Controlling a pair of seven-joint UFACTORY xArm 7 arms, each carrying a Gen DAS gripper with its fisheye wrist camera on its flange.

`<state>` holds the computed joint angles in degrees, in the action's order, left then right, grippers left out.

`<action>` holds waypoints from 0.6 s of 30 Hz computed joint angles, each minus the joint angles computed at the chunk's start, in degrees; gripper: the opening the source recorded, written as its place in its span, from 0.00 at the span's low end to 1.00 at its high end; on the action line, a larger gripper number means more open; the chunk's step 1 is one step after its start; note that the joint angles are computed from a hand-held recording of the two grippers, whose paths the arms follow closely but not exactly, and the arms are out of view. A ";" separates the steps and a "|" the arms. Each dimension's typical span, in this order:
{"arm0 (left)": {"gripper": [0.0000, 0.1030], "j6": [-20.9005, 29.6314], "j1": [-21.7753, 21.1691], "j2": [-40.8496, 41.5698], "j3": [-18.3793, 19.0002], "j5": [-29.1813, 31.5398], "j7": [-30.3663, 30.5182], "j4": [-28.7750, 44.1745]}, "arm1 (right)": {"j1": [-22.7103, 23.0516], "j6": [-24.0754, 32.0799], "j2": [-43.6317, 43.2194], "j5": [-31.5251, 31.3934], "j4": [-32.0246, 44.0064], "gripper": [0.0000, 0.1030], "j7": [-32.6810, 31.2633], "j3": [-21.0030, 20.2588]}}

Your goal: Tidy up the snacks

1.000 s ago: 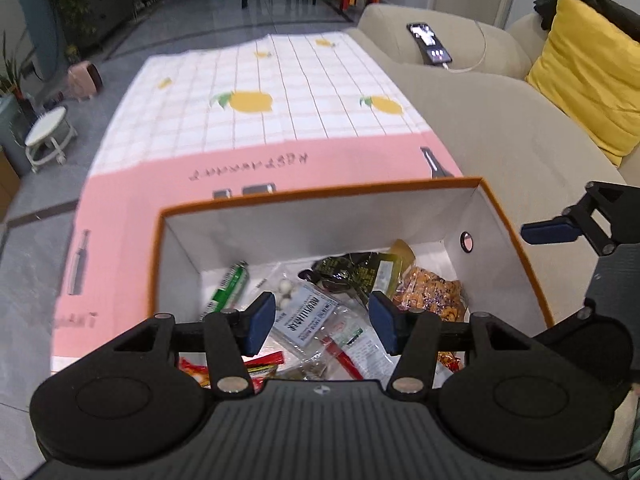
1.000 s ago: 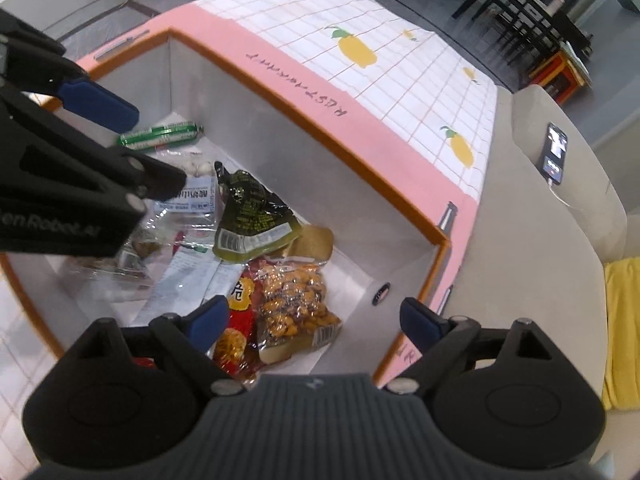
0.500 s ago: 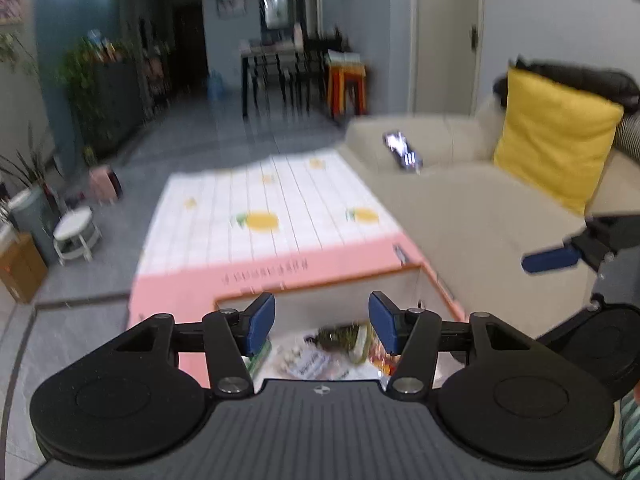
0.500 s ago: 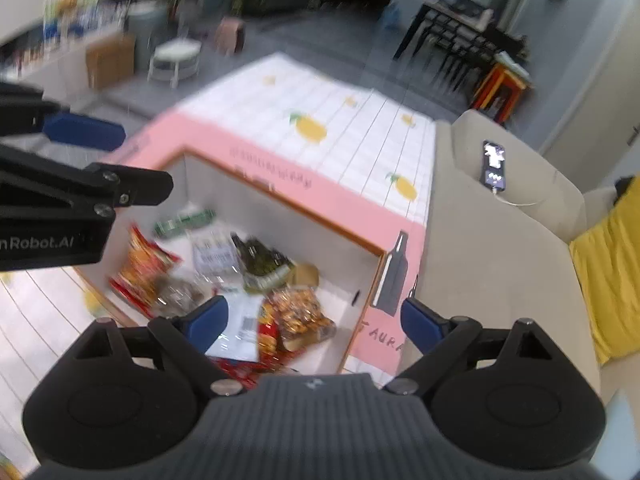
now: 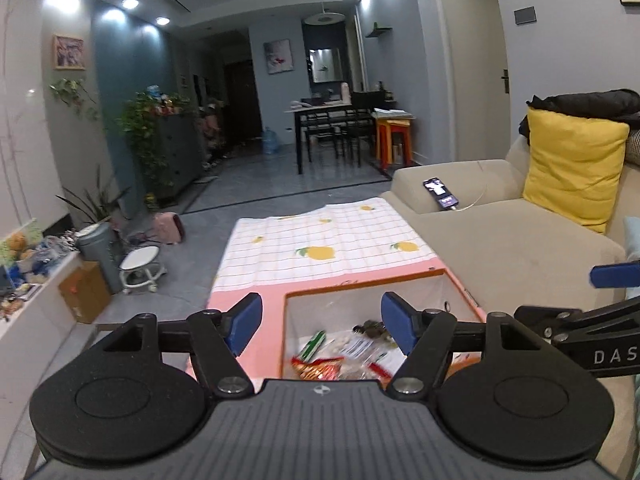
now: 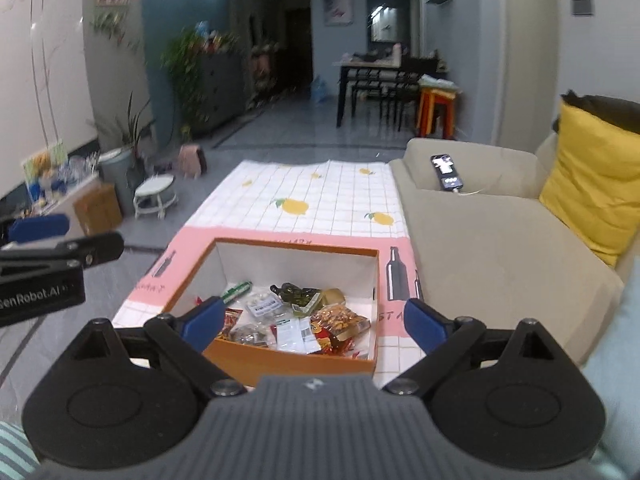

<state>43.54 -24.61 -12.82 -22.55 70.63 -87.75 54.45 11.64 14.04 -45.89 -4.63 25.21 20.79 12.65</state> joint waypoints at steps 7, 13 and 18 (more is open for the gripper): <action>0.82 1.21 -0.68 -1.84 -0.93 -4.07 -4.92 -4.41 | -5.24 -1.19 -10.84 -1.80 -7.09 0.90 12.59 10.52; 0.82 0.41 -0.49 -2.32 -1.09 -6.57 -5.45 -6.97 | -6.89 -3.42 -13.24 -5.59 -10.66 0.90 20.75 16.38; 0.82 -0.08 -0.48 -1.20 -1.20 -7.86 -5.27 -8.00 | -6.55 -4.90 -9.31 -7.53 -10.93 0.90 22.90 15.53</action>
